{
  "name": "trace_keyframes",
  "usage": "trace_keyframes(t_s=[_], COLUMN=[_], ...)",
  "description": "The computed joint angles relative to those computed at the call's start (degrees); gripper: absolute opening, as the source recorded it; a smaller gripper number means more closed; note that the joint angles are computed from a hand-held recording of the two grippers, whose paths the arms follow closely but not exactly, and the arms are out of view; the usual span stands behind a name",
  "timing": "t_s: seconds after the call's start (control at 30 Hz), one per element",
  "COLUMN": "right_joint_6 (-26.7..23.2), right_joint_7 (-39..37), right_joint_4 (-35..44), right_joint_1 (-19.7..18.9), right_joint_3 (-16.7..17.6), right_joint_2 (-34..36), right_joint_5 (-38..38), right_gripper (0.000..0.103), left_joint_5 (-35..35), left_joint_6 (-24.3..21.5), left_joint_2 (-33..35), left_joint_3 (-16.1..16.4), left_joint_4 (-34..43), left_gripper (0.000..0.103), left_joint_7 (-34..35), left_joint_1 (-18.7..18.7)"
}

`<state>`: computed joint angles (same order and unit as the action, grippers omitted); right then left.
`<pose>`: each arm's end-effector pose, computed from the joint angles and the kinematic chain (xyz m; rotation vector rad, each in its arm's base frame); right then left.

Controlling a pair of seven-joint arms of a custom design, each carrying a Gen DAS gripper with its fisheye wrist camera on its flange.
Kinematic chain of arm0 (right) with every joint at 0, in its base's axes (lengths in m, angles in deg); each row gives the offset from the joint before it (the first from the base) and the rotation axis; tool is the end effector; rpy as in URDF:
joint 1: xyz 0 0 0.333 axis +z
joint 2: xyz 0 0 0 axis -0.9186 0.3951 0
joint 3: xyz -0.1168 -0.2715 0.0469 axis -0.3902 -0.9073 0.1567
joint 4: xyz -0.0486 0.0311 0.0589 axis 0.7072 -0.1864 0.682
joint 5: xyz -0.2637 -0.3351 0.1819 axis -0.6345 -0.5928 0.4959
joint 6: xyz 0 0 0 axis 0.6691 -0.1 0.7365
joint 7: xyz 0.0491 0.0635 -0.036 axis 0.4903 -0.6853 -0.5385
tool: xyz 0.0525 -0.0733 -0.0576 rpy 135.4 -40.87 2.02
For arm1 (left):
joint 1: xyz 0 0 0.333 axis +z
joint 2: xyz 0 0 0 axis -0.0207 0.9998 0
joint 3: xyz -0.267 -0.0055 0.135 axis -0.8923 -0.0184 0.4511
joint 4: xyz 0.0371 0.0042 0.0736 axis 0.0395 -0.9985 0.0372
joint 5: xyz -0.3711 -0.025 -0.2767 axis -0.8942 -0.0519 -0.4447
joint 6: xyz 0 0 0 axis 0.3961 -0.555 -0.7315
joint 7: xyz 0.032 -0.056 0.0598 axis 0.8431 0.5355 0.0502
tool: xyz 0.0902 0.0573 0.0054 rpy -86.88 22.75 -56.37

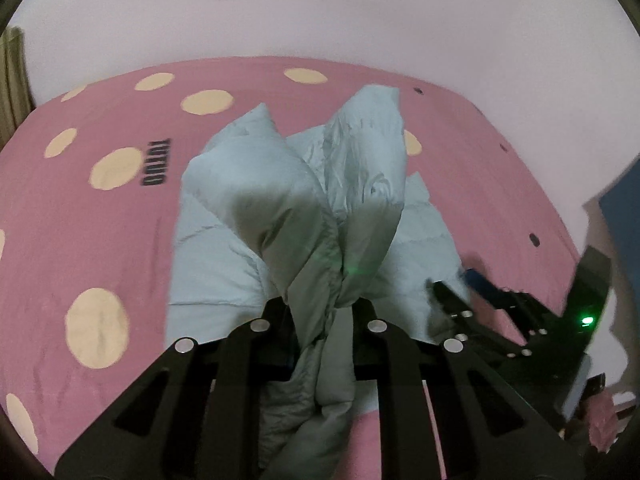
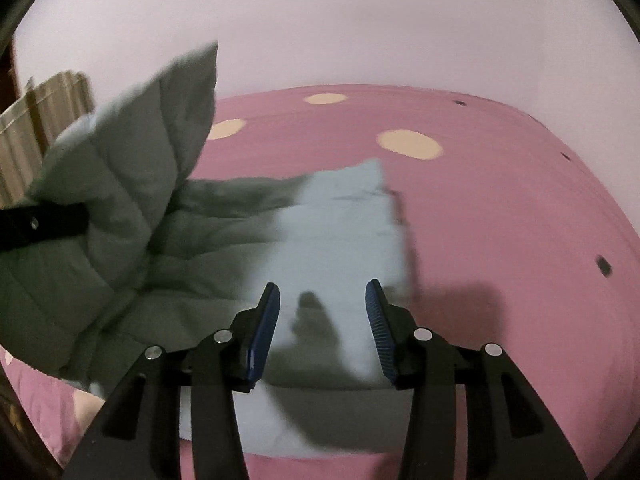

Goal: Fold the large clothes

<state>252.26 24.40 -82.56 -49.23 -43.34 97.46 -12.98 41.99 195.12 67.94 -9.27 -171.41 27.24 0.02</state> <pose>0.6695 0.2240 0.3520 -1.8832 1.5895 -0.5306 0.6658 -0.0538 0.4094 -1.9970 1.8638 -0.8082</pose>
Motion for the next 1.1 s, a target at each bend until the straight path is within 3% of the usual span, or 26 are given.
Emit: trace_keyframes(t_s=[0.3, 0.6, 0.73, 0.87, 0.97, 1.1], right_joint_6=[0.0, -0.9, -0.9, -0.9, -0.6, -0.4], right_joint_7=[2.6, 2.7, 2.0, 3.0, 3.6, 5.1], right_joint_4=[-3.9, -5.0, -4.9, -4.8, -5.1, -5.3], right_joint_1=[-2.4, -5.3, -6.3, -5.6, -5.5, -5.0], right_joint_3=[-2.5, -2.4, -1.9, -2.7, -3.2, -4.0], right_joint_2=[-1.9, -1.6, -1.2, -1.3, -1.4, -1.8], right_joint_5=[-0.3, 0.7, 2.1, 1.4, 0.6, -0.9], right_gripper=[0.045, 0.046, 0.046, 0.046, 0.054, 0.055], left_joint_5=[10.0, 20.5, 22.9, 22.3, 19.3, 14.3], left_joint_6=[-2.5, 1.1, 3.0, 4.2, 6.2, 9.8], left_joint_2=[10.8, 14.9, 14.4, 13.1, 10.8, 6.7], left_joint_3=[-1.0, 1.3, 1.5, -0.3, -2.4, -4.5], left_joint_4=[8.9, 10.2, 9.2, 7.9, 5.8, 1.7], left_gripper=[0.014, 0.015, 0.029, 0.056, 0.060, 0.063], left_joint_7=[-8.9, -20.5, -23.3, -22.8, -19.9, -14.7], left_joint_1=[-4.2, -8.8, -9.5, -8.8, -7.6, -6.1])
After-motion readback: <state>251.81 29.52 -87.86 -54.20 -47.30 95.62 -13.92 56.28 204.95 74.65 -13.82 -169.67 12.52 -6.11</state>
